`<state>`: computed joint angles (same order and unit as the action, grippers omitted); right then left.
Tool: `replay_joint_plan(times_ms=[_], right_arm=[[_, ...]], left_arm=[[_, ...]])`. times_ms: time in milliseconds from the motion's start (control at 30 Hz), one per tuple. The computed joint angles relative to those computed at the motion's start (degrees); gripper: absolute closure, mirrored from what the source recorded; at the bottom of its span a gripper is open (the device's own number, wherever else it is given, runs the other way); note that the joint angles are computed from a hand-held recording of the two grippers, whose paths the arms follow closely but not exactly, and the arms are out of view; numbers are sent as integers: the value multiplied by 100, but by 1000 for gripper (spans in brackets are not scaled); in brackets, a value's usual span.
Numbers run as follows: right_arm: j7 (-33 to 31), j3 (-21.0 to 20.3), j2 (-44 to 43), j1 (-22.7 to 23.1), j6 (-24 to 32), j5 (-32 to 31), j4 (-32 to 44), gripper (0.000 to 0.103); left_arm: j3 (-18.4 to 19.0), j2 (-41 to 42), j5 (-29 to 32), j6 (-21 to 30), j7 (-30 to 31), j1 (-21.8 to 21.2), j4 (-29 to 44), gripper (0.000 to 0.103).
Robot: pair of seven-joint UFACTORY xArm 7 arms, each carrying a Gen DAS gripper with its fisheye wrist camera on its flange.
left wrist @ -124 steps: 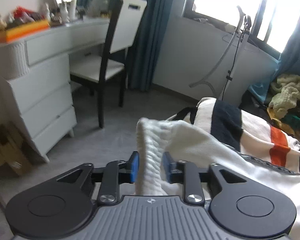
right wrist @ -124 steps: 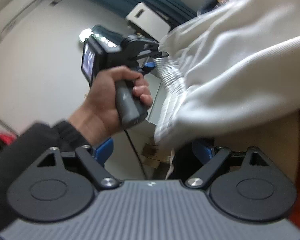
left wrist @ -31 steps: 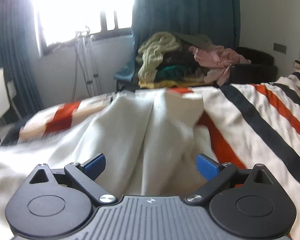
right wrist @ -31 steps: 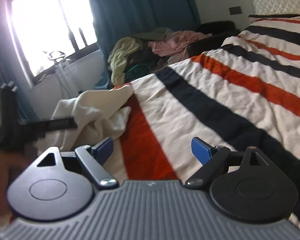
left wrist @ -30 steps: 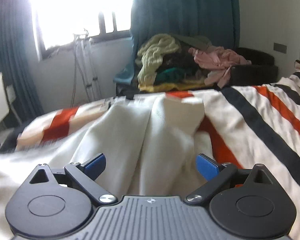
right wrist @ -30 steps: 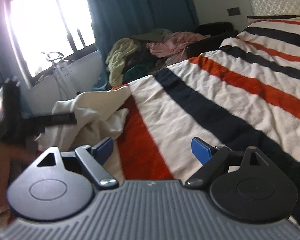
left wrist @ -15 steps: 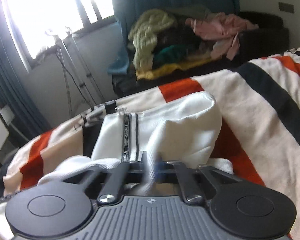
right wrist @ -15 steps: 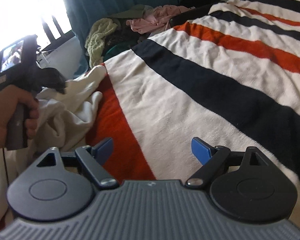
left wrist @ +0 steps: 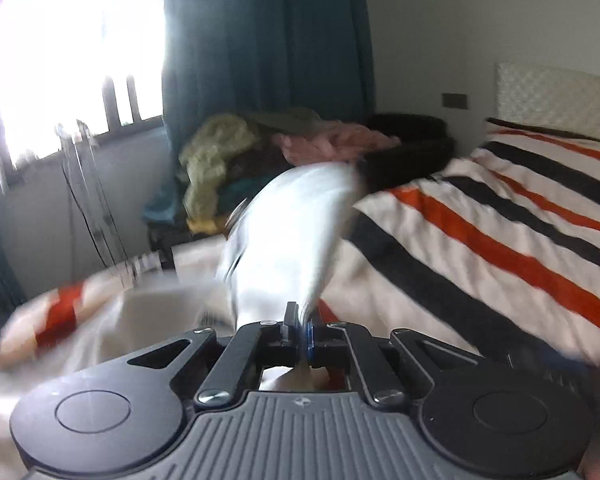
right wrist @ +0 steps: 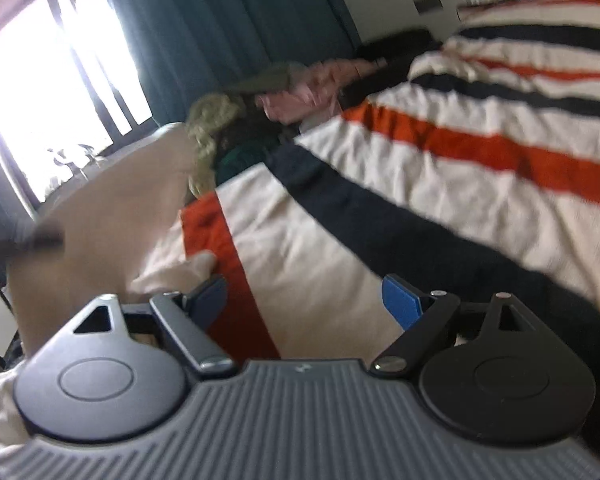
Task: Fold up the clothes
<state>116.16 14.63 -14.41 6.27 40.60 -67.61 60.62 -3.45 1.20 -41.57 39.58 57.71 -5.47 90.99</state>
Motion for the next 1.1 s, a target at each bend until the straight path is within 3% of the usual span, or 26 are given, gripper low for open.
replay_joint_plan(times_ms=[100, 233, 400, 500, 567, 667, 833, 900, 1000, 1100], right_arm=[[247, 14, -290, -36, -147, -71, -169, 17], [289, -11, -655, -100, -602, 241, -463, 16], [418, -185, -1151, -126, -1546, 1156, -1069, 15], [437, -277, -1312, -18, -1960, 1872, -1385, 15], [467, -263, -1303, -2, -2193, 2255, -1502, 16], [510, -94, -1196, -149, -2466, 2591, -1566, 16], [791, 310, -925, -641, -2749, 3067, -1645, 22], [955, 574, -814, -967, -2790, 3120, -1630, 22], [1273, 1106, -706, -1620, -2806, 2863, -1489, 23], [1450, 1354, -542, -1969, -2688, 2495, -1286, 30]], left_arm=[[276, -838, -723, 286, 543, 92, -1156, 100], [606, -1445, -696, 581, 525, 25, -2087, 98], [1026, -1933, -674, 892, 355, 0, -2627, 90], [1254, -2095, -588, 1130, 251, 78, -2645, 74], [1409, -2129, -548, 1255, 215, 150, -2569, 59], [1563, -2079, -456, 1364, -10, 316, -2396, 46], [1721, -1155, -142, 2044, -1290, 877, -1362, 22], [1735, -591, -116, 2282, -1978, 1168, -781, 22], [1842, 417, -691, 2854, -2915, 1661, 240, 22], [1828, 1225, -675, 2717, -4167, 1987, 986, 24]])
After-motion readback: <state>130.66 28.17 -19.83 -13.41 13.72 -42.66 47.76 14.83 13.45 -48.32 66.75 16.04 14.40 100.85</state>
